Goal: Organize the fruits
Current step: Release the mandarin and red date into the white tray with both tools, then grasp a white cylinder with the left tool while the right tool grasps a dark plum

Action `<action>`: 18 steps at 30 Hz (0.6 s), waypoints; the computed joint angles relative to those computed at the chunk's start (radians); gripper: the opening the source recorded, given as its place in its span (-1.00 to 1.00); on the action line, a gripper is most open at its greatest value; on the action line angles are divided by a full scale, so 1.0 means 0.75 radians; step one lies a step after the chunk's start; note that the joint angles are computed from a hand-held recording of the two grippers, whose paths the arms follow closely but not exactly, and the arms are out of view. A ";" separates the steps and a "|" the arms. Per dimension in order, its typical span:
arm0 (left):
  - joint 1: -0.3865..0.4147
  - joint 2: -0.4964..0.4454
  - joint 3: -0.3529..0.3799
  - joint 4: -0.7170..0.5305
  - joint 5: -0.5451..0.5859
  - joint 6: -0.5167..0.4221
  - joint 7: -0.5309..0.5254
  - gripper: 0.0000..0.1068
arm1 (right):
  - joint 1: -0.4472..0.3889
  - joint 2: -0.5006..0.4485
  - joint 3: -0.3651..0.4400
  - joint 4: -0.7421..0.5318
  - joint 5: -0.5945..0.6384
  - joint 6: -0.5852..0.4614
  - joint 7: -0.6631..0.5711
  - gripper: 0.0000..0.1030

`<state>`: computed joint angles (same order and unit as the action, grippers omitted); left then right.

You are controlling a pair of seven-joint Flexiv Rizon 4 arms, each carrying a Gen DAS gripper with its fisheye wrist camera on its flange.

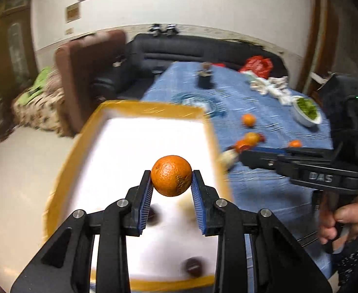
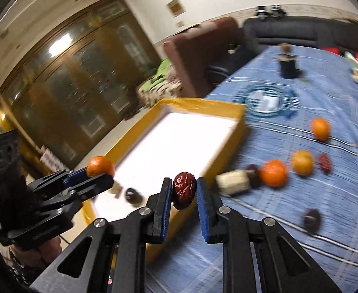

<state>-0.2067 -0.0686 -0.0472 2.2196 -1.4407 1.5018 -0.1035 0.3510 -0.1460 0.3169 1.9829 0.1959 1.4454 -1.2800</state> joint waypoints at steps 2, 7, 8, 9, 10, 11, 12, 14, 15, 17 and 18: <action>0.034 -0.021 0.025 0.009 0.044 -0.007 -0.043 -0.45 | 0.049 -0.045 -0.015 -0.029 -0.077 -0.006 0.042 -0.62; 0.081 -0.055 0.021 0.031 0.064 -0.012 -0.056 -0.45 | 0.109 -0.140 -0.016 -0.086 -0.171 -0.041 0.092 -0.62; 0.085 -0.063 0.018 0.032 0.062 -0.008 -0.050 -0.45 | 0.114 -0.153 -0.015 -0.094 -0.189 -0.048 0.102 -0.60; 0.087 -0.065 0.015 0.036 0.070 -0.001 -0.058 -0.45 | 0.116 -0.168 -0.010 -0.104 -0.199 -0.055 0.108 -0.59; 0.091 -0.075 0.014 0.040 0.092 0.011 -0.076 -0.45 | 0.132 -0.177 -0.024 -0.100 -0.228 -0.045 0.132 -0.59; 0.094 -0.079 0.011 0.043 0.102 0.022 -0.082 -0.45 | 0.151 -0.172 -0.049 -0.079 -0.268 -0.021 0.160 -0.57; 0.101 -0.080 0.013 0.048 0.128 0.024 -0.097 -0.45 | 0.182 -0.166 -0.088 -0.061 -0.331 -0.007 0.204 -0.54; 0.117 -0.085 0.016 0.057 0.198 0.029 -0.157 -0.44 | 0.170 -0.170 -0.071 -0.064 -0.364 -0.022 0.208 -0.12; 0.127 -0.085 0.018 0.062 0.243 0.025 -0.194 -0.44 | 0.146 -0.170 -0.040 -0.069 -0.348 -0.025 0.187 0.01; 0.138 -0.082 0.003 0.069 0.279 0.037 -0.228 -0.43 | 0.124 -0.153 -0.016 -0.050 -0.335 0.004 0.166 0.13; 0.144 -0.079 0.001 0.072 0.305 0.040 -0.248 -0.43 | 0.116 -0.145 -0.013 -0.035 -0.332 0.030 0.158 0.12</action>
